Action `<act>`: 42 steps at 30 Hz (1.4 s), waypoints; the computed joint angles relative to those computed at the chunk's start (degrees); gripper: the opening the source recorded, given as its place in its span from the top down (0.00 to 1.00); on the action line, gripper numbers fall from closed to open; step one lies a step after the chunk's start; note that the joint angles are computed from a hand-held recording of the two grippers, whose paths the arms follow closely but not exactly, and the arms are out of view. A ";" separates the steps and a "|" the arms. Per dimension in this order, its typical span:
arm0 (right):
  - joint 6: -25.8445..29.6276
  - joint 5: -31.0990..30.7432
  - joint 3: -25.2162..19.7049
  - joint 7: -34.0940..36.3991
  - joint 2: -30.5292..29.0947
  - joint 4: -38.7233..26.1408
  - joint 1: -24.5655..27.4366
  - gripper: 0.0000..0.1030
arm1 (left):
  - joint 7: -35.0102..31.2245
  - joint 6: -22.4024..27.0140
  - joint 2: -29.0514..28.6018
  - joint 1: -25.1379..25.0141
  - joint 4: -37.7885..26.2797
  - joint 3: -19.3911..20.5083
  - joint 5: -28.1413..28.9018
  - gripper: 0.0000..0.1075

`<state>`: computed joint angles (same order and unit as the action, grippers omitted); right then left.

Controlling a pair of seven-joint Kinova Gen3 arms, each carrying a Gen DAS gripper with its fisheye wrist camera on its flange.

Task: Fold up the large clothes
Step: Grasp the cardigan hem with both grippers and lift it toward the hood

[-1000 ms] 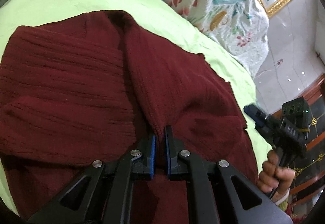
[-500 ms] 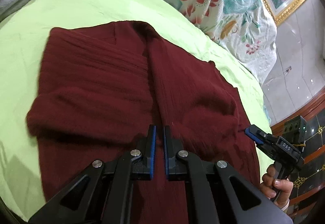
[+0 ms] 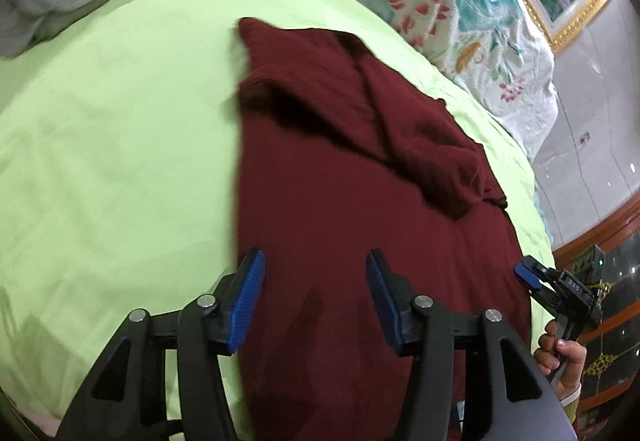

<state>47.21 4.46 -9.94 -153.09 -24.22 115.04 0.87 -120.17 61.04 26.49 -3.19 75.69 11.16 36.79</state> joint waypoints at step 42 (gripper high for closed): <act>-2.42 -21.83 8.28 20.82 -20.40 12.88 -5.52 0.90 | -21.60 15.24 -5.14 -5.25 12.39 -3.44 7.73 0.93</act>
<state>44.79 -17.37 -1.66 -132.28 -44.62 127.92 -4.66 -141.76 76.28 21.35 -8.44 88.08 7.72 44.52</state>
